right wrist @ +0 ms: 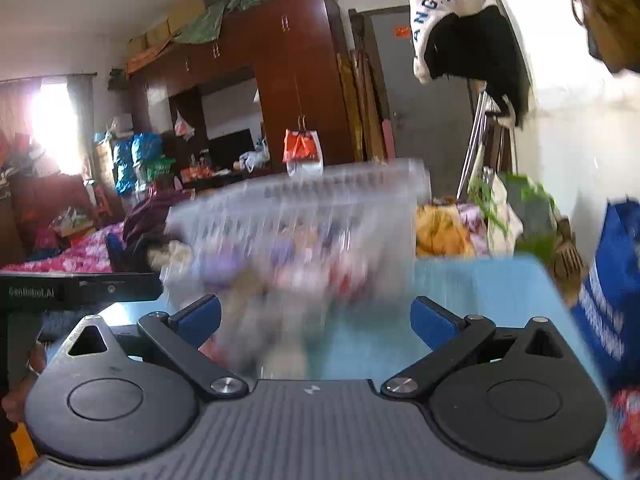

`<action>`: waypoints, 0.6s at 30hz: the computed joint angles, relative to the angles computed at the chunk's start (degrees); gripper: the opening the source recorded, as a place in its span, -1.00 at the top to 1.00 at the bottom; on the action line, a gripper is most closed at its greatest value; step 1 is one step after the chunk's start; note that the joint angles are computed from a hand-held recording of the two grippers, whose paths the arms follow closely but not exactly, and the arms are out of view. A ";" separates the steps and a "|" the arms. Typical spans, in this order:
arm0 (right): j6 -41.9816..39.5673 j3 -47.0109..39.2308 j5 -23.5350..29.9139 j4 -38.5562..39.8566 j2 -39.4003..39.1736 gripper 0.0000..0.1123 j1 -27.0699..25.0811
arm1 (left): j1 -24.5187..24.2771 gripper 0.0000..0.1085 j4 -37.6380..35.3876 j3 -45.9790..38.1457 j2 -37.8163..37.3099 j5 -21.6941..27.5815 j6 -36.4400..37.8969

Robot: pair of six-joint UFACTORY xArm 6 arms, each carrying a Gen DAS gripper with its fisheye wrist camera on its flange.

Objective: Organize objects
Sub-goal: 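Grasp the purple-white pack with the left tool while the right tool grasps a clear bag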

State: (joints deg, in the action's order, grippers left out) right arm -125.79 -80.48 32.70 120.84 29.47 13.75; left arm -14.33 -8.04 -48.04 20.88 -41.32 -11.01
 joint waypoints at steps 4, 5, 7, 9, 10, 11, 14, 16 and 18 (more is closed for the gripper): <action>-2.90 5.75 6.76 0.24 -1.75 -0.76 -1.02 | 0.19 -0.52 5.57 2.32 1.42 -3.25 -5.09; -6.34 6.71 6.64 1.73 -2.38 -0.71 -0.38 | -0.28 -0.52 4.72 2.34 1.35 -3.54 -4.62; -12.55 7.82 6.28 5.71 -2.80 -0.62 0.98 | -0.74 -0.52 3.93 2.26 1.55 -4.28 -4.45; -12.02 7.37 5.61 3.63 -1.97 -0.38 2.11 | -0.97 -0.52 4.50 2.63 1.28 -3.73 -4.93; -11.70 7.36 5.28 2.52 -1.50 -0.32 2.39 | -1.06 -0.52 4.80 2.44 1.50 -3.54 -4.99; -11.45 6.52 3.87 1.87 -0.85 -0.14 3.01 | -1.16 -0.52 4.86 2.22 1.77 -3.44 -5.07; -15.62 6.27 1.47 5.73 -0.65 0.34 3.50 | -1.56 -0.52 4.97 1.59 2.47 -2.98 -5.67; -15.72 7.10 2.07 6.50 -1.45 0.41 2.51 | -2.20 -0.52 4.36 1.33 2.87 -2.55 -5.18; -18.72 8.21 2.52 9.01 -2.46 0.41 1.64 | -2.57 -0.52 4.34 0.68 3.34 -1.41 -5.02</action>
